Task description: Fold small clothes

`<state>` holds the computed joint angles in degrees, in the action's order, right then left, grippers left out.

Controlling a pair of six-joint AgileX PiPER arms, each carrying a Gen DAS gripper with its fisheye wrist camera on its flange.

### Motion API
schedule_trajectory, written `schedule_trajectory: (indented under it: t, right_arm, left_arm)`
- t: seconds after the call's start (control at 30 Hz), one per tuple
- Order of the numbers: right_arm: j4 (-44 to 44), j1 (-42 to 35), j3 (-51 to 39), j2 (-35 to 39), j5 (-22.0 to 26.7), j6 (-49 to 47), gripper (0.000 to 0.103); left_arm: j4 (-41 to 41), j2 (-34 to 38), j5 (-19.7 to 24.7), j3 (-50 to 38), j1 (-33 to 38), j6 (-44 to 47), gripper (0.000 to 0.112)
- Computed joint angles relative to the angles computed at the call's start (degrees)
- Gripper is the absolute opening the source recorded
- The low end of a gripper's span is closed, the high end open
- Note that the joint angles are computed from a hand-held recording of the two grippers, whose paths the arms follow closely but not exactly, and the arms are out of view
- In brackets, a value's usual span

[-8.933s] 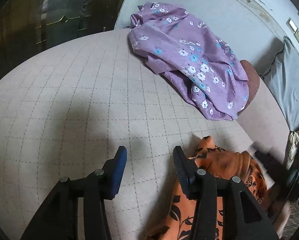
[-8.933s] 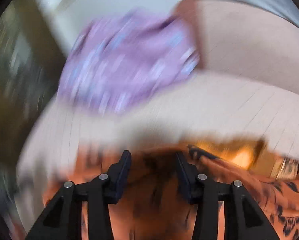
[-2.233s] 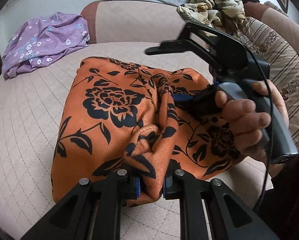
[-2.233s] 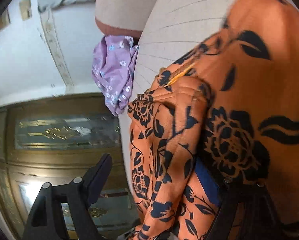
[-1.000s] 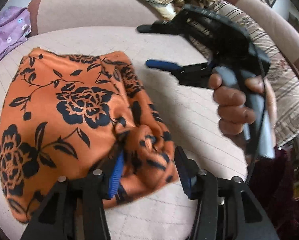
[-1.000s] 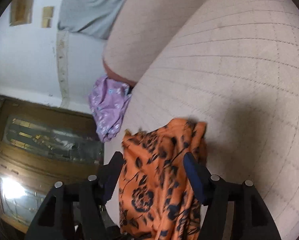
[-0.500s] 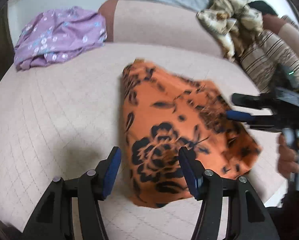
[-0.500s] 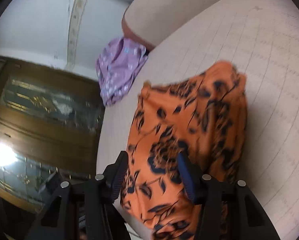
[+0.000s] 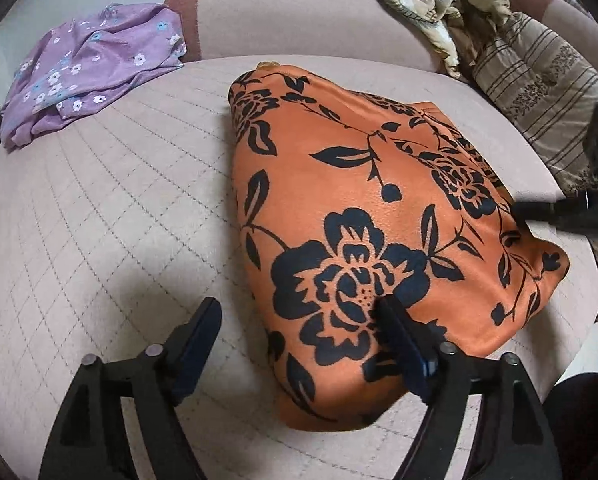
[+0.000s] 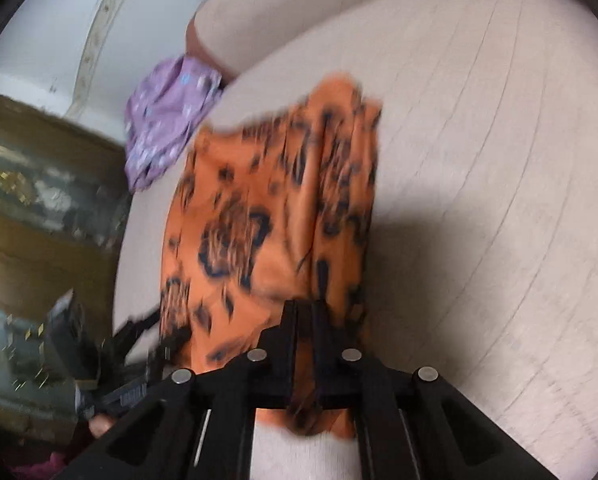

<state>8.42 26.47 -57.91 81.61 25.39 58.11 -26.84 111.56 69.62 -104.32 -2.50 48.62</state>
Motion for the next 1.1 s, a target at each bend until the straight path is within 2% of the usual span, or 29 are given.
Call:
schedule_trajectory:
  t: [0.07,0.1,0.17,0.23,0.33,0.37,0.4,0.47,0.5,0.6,0.73,0.83,0.97,1.03,1.1]
  right_arm:
    - [-9.4,0.6,-2.5,0.7,0.0,9.1,0.013]
    - [-14.0,0.8,-5.1,2.1,1.7,14.1,0.013]
    - [-22.3,2.0,-13.1,6.8,8.0,20.0,0.013]
    - [-22.1,0.9,-19.4,12.0,8.7,19.1,0.013]
    - [-20.6,-0.5,-29.7,20.9,16.3,15.7,0.01]
    - [-19.8,-1.4,-29.8,23.8,15.9,15.4,0.009]
    - [-19.0,-1.9,-28.2,24.4,13.3,16.9,0.007]
    - [-16.1,-3.8,-20.7,20.8,4.1,18.2,0.005]
    - [-14.8,-4.4,-18.6,19.3,2.1,18.0,0.004]
    - [-18.1,-3.3,-15.6,16.8,0.7,22.6,0.005]
    - [-23.7,0.8,-16.1,12.7,7.7,28.2,0.011]
    - [-29.6,6.7,-22.4,12.9,16.8,29.5,0.011]
    - [-35.8,16.0,-23.7,11.2,23.6,36.7,0.011]
    - [-36.4,19.0,-23.3,11.1,25.6,38.5,0.011]
    - [-32.9,20.1,-23.3,13.0,30.6,38.1,0.009]
  left_arm:
    - [-0.6,0.6,-0.2,-0.2,0.2,0.0,0.088]
    - [-0.8,0.7,-0.6,0.0,0.4,0.2,0.09]
    - [-1.2,0.2,-1.6,0.9,0.5,1.3,0.093]
    - [-1.3,-0.2,-2.6,1.6,0.3,2.0,0.096]
    - [-2.6,0.6,-3.3,1.5,0.8,3.6,0.101]
    - [-3.0,1.2,-2.8,0.9,1.0,3.9,0.102]
    - [-3.6,1.7,-2.6,0.5,1.2,4.2,0.103]
    - [-4.2,2.2,-2.1,0.0,1.4,4.4,0.103]
    - [-4.2,2.4,-1.9,-0.3,1.4,4.5,0.103]
    - [-4.4,2.5,-2.0,-0.3,1.4,5.3,0.103]
    - [-4.1,2.6,-2.2,-0.6,1.3,4.9,0.103]
    - [-4.1,1.8,-3.3,0.8,1.3,5.4,0.103]
    - [-4.1,0.5,-4.8,2.6,1.1,5.8,0.103]
    - [-4.2,0.2,-5.1,3.1,1.2,5.8,0.103]
    - [-4.2,0.0,-4.9,3.4,1.2,5.8,0.103]
